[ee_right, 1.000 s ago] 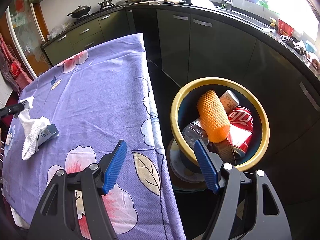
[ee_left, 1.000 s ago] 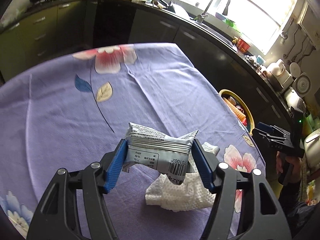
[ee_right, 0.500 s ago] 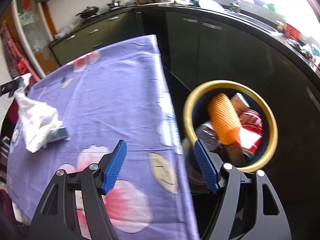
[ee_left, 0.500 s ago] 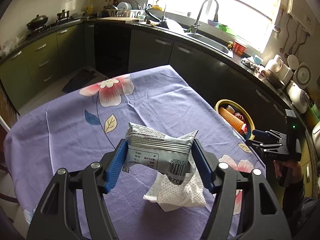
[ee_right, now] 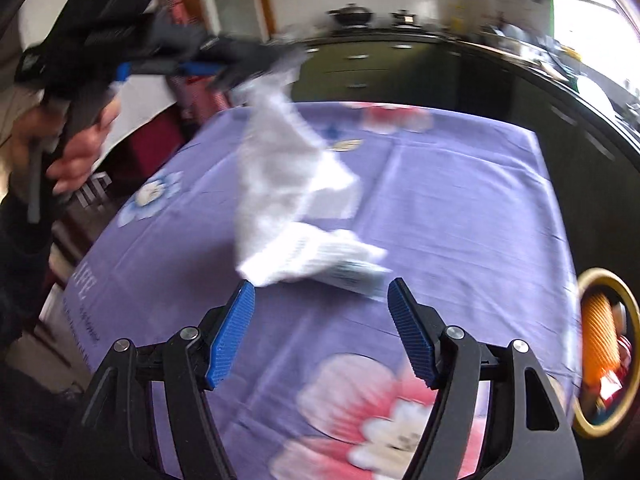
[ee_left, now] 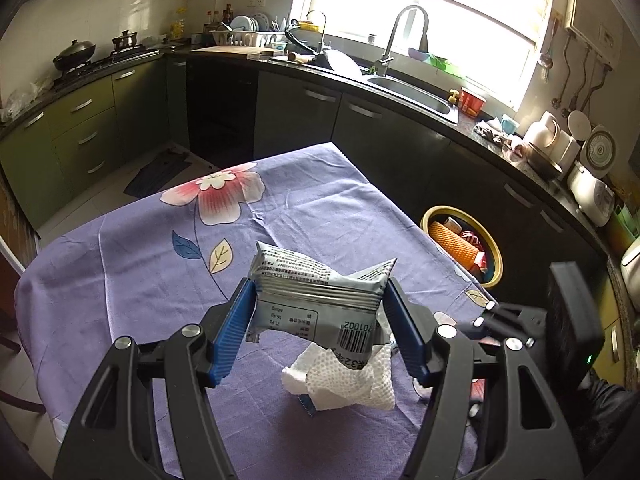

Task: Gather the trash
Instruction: 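Lift the wrapper with the left gripper while the right gripper grasps the white tissue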

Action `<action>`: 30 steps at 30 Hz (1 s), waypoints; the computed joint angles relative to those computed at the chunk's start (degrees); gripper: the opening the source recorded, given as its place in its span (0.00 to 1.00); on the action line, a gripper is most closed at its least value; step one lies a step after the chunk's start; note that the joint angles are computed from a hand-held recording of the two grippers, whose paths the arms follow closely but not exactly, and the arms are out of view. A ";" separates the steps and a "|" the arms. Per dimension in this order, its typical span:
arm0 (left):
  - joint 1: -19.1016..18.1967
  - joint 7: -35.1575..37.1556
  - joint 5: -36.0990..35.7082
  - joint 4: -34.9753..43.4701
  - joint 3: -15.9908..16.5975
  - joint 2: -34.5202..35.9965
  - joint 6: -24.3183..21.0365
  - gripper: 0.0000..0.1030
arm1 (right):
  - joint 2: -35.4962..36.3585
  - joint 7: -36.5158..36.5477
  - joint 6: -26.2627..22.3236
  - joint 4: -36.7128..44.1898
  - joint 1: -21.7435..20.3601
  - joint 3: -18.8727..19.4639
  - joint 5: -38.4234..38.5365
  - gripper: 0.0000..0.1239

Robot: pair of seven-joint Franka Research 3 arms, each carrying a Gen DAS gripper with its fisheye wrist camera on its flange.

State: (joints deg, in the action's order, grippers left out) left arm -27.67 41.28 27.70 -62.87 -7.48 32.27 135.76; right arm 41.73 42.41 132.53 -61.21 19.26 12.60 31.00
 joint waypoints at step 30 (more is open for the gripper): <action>0.50 -4.43 4.30 -5.06 -0.03 -4.45 2.85 0.61 | 8.21 7.65 -10.04 13.84 -0.99 1.32 2.21 0.03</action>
State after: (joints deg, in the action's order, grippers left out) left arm -27.17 36.85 32.00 -67.94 -7.52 27.82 138.61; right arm 49.94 50.06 122.48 -47.38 18.27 13.92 33.21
